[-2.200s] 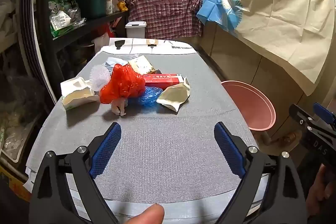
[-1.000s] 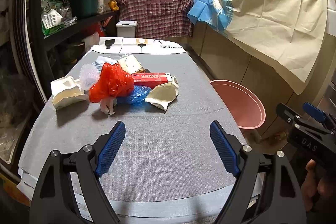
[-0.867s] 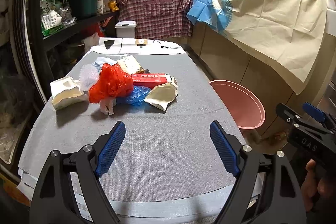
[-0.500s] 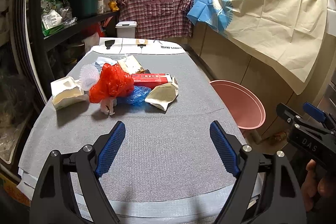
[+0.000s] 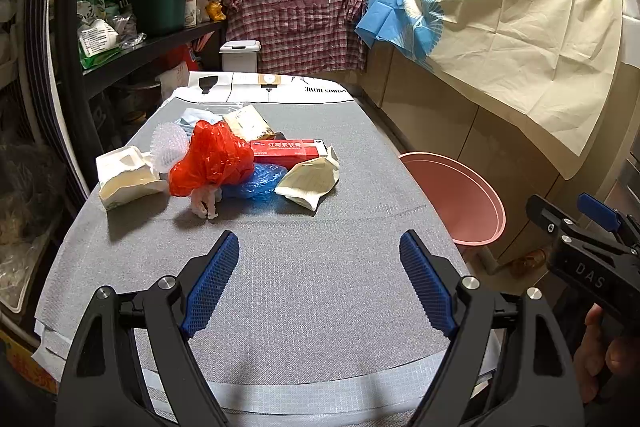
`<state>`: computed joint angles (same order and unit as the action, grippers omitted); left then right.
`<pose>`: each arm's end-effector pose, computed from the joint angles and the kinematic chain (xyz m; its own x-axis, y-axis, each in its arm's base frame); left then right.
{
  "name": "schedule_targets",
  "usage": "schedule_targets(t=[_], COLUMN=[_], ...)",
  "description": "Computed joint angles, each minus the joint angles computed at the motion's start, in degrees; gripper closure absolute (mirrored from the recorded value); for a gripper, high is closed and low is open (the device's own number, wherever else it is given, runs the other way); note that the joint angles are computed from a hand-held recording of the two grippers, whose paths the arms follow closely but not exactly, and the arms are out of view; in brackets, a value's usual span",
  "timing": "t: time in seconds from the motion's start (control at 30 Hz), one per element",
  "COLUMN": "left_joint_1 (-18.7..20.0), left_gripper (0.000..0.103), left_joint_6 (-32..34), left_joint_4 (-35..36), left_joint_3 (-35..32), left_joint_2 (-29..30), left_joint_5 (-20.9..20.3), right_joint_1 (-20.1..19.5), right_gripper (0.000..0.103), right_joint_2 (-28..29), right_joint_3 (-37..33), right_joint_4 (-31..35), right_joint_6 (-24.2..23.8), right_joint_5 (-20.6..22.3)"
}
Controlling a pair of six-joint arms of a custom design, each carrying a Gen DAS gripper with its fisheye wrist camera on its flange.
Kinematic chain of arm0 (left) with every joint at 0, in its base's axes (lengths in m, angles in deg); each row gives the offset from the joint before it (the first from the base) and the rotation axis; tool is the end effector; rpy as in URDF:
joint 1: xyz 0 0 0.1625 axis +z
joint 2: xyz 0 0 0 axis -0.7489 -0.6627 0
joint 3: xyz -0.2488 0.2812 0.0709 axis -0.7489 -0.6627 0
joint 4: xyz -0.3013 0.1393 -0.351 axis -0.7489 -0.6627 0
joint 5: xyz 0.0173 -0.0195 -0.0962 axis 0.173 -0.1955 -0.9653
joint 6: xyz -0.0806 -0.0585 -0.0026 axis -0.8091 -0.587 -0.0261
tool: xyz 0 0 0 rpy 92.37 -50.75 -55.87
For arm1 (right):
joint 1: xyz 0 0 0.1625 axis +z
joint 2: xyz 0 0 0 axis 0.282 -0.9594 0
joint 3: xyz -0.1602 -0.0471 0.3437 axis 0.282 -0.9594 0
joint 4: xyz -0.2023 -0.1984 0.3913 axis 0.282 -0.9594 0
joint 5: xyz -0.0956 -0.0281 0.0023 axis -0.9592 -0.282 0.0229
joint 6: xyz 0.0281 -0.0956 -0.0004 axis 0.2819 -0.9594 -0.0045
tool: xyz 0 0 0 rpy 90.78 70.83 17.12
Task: Collect trash
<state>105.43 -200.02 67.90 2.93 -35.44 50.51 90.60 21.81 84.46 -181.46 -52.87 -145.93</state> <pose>-0.2159 -0.6774 0.1781 -0.7425 0.3267 -0.5848 0.6461 0.5800 -0.4962 0.2427 -0.6217 0.1539 -0.6121 0.3957 0.6847 -0.4690 0.5154 -0.7172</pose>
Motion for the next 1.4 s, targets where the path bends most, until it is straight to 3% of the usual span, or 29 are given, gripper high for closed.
schedule_targets(t=[0.83,1.03,1.2,1.4], left_joint_1=[-0.1,-0.3,0.3,1.6], left_gripper=[0.023,0.043,0.045,0.045], left_joint_6=[-0.6,-0.2,-0.7,-3.4], left_joint_4=[-0.2,-2.0,-4.3,-4.2], left_joint_3=[0.0,0.3,-1.1,-5.9], left_joint_2=[-0.1,-0.6,-0.5,1.2], left_joint_5=[-0.4,-3.1,-6.3,-10.8], right_joint_1=[0.4,0.3,-0.1,-0.6], right_gripper=[0.018,0.034,0.048,0.072], right_joint_2=[0.6,-0.2,-1.2,-0.7], right_joint_3=[-0.6,0.0,0.4,-2.4], right_joint_4=[-1.0,0.1,5.7,14.8], right_joint_6=[-0.7,1.3,5.3,7.7], right_joint_5=[-0.1,1.6,3.5,6.6])
